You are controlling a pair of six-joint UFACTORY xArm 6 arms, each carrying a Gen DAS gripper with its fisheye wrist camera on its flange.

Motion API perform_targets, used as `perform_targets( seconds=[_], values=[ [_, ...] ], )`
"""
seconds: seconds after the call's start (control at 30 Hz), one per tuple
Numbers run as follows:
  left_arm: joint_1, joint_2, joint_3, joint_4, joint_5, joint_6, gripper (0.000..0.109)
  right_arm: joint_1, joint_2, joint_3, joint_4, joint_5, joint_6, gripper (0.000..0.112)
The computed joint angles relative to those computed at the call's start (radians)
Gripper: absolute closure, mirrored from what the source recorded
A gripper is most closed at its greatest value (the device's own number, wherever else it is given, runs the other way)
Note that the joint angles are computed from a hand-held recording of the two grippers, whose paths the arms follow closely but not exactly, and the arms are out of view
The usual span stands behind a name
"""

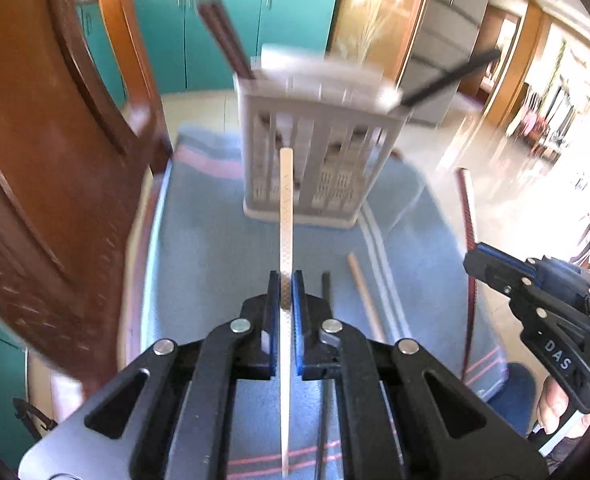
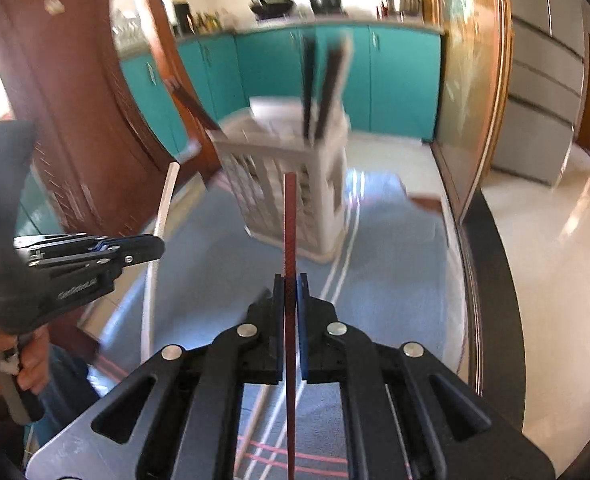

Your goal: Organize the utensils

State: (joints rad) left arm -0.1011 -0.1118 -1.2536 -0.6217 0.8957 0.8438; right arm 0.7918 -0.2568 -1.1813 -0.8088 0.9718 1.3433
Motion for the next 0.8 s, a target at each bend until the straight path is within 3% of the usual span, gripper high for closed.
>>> perform_targets(
  seconds=[0.17,0.3,0.4,0.57,0.7,0.8],
  values=[
    [0.07,-0.031,-0.092,-0.139,0.111,0.053,0.102,0.032,-0.054,-0.04,-0.082,-0.017,0.01,0.106],
    [0.085,0.014,-0.233,-0.221,0.14,0.055,0.102,0.018,-0.044,-0.125,-0.178,-0.035,0.03,0.106],
    [0.057,0.045,-0.319,-0.248,0.063,0.021,0.102,-0.005,-0.001,-0.224,-0.285,-0.008,0.057,0.106],
    [-0.006,0.147,-0.475,-0.283,-0.087,-0.077,0.102,-0.088,0.06,-0.309,-0.463,-0.038,0.175,0.106],
    [-0.089,0.256,-0.549,-0.209,-0.261,-0.155,0.102,-0.153,0.133,-0.356,-0.391,-0.051,0.111,0.106],
    [-0.12,0.307,-0.556,-0.123,-0.277,-0.215,0.102,-0.174,0.163,-0.343,-0.331,-0.062,0.069,0.106]
  ],
)
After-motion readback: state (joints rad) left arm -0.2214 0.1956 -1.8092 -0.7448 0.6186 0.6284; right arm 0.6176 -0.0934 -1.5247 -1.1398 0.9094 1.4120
